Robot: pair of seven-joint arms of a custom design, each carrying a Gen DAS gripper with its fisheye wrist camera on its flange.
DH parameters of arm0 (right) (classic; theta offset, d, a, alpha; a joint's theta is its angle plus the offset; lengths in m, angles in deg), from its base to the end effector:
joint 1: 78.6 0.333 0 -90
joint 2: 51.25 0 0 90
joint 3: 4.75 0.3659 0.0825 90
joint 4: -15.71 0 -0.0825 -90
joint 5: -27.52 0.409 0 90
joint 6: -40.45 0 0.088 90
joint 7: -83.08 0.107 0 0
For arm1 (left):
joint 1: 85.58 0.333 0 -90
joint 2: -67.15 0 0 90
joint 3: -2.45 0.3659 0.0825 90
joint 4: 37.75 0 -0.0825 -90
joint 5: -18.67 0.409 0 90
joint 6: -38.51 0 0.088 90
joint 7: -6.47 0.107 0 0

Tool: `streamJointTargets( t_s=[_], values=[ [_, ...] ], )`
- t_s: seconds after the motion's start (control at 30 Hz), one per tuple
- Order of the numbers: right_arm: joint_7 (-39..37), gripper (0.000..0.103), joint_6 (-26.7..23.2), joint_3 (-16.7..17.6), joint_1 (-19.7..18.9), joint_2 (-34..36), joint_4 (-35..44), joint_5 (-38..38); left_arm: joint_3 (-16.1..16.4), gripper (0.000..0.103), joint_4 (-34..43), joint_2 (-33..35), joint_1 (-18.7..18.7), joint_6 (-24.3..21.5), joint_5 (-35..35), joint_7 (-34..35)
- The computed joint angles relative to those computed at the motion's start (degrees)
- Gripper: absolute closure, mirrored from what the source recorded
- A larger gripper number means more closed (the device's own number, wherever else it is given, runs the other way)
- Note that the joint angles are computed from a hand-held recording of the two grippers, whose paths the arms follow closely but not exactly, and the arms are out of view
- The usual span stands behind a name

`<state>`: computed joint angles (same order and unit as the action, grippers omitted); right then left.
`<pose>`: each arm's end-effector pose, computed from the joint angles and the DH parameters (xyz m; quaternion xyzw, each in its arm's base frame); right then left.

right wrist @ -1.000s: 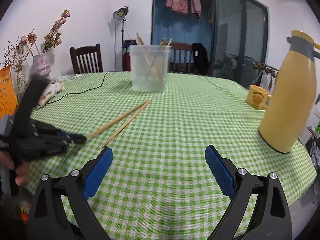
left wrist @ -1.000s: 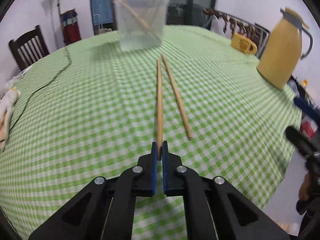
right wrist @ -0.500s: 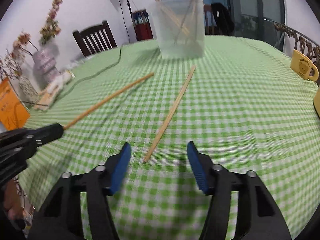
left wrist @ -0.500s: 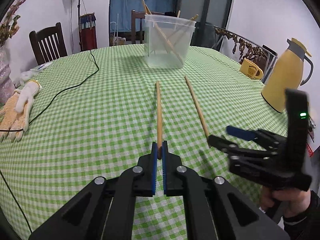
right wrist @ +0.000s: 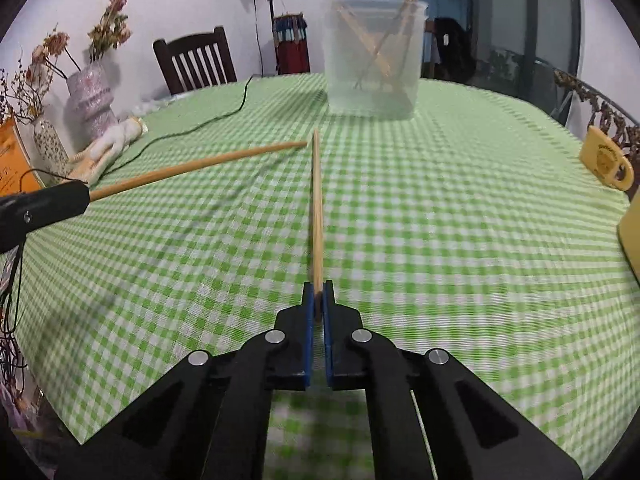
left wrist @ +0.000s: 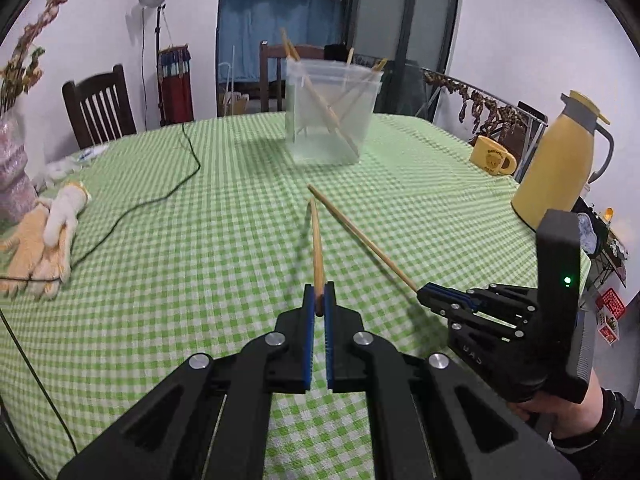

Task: Organize utensils
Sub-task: 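Close the left tool on one chopstick while the right tool grasps the other, then lift both held chopsticks and carry them over the clear container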

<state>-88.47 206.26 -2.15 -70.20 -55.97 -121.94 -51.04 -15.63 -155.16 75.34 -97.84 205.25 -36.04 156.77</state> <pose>0.4871 0.1539 0.4093 -0.5615 0.7295 -0.2825 0.2696 0.5772 -0.2707 0.4708 -0.3843 0.8261 -0.3916 0.1281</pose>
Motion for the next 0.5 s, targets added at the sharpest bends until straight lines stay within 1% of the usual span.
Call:
streamJointTargets(
  t_s=[0.03, 0.13, 0.2, 0.3, 0.37, 0.43, 0.5],
  values=[
    [1.40, 0.099, -0.57, 0.12, -0.06, -1.10, -0.55, -1.51, -0.08, 0.102, 0.02, -0.19, -0.05, 0.12, -0.05, 0.23],
    [2.63, 0.099, -1.13, 0.28, -0.46, -4.40, -2.24, -2.90, -0.26, 0.102, -0.14, -1.23, -0.30, -0.08, -0.87, 1.44],
    [0.75, 0.099, -1.46, 0.39, -0.78, -6.46, -2.96, -1.60, 0.12, 0.102, 0.29, -1.59, -0.63, -0.97, -0.07, 0.84],
    [-0.91, 0.099, -2.80, 1.29, -1.79, -10.80, -3.83, -1.66, 0.53, 0.102, 0.95, -2.33, -1.15, -0.98, 1.02, 0.52],
    [-1.72, 0.099, -3.10, 1.84, -2.56, -12.78, -3.65, -2.37, 0.54, 0.102, 1.67, -3.03, -1.29, -0.79, 0.29, 1.78],
    [-3.72, 0.099, -3.42, 2.13, -3.11, -14.51, -3.41, -1.89, 0.80, 0.102, 2.83, -3.34, -1.42, -1.51, 0.07, 2.68],
    [-5.85, 0.099, -2.10, 1.76, -3.84, -15.39, -2.96, -1.09, 1.15, 0.102, 4.77, -3.20, -1.68, -2.04, 0.85, 2.57]
  ],
)
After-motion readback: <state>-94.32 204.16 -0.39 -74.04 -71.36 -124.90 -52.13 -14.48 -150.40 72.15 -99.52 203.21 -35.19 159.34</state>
